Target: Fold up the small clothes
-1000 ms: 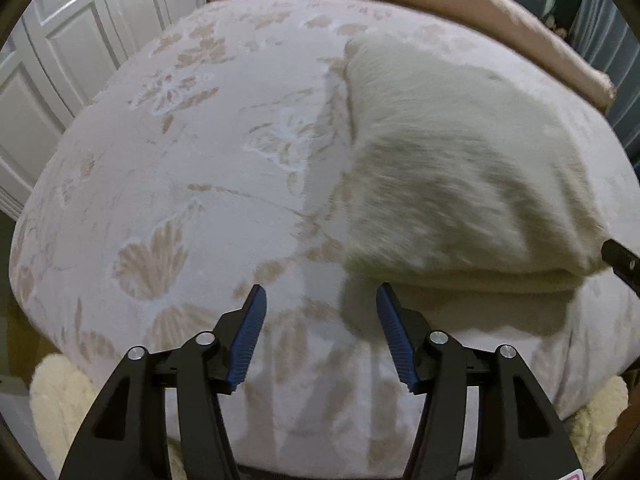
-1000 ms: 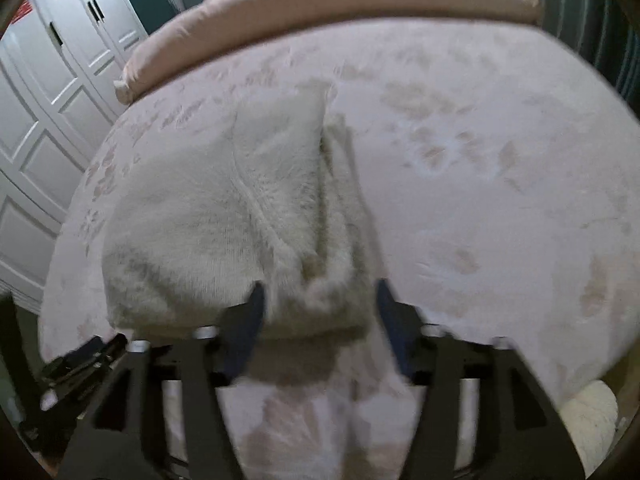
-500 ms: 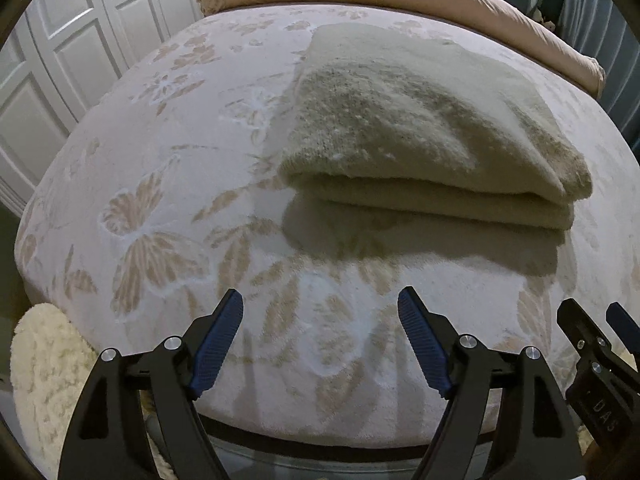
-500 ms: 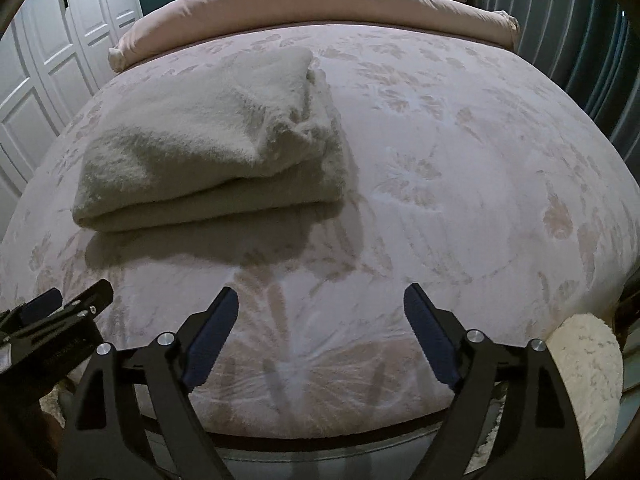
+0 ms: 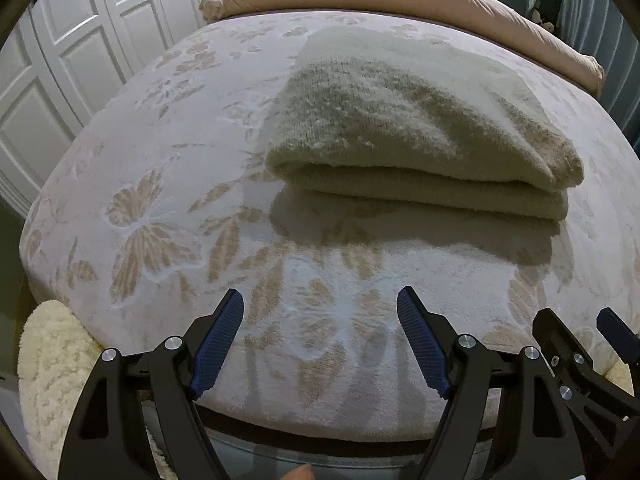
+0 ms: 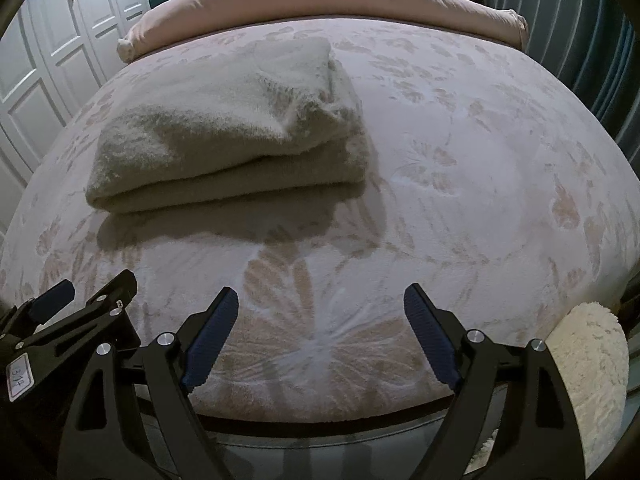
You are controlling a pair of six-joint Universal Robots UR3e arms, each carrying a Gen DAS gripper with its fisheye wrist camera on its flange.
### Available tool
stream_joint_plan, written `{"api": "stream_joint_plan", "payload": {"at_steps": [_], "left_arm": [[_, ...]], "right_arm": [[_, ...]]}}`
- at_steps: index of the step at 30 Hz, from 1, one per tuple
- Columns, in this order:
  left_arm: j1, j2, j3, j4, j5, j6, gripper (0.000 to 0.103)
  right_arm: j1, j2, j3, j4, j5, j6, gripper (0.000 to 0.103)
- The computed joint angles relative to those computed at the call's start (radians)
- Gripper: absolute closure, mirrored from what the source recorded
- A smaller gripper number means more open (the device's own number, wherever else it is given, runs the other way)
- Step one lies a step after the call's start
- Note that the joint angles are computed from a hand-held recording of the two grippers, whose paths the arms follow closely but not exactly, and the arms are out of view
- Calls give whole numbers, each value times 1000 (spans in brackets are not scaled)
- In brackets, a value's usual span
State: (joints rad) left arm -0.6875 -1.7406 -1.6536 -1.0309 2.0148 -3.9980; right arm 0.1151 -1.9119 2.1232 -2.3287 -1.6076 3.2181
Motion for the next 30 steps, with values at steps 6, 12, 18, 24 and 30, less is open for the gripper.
{"api": "stream_joint_plan", "payload": {"at_steps": [6, 12, 18, 24, 30], "left_arm": [[-49, -43, 46, -50, 72, -41, 29], [-42, -39, 46, -56, 53, -43, 29], [-37, -41, 50, -55, 38, -37, 27], [-13, -22, 10, -6, 17, -11, 21], [-46, -52, 49, -40, 84, -35, 19]], "right_arm": [[14, 7, 9, -10, -19, 4, 20], [22, 7, 10, -12, -28, 13, 20], [-5, -4, 20, -15, -12, -9, 20], [-10, -11, 27, -22, -12, -8, 20], [9, -12, 29, -28, -35, 14, 20]]}}
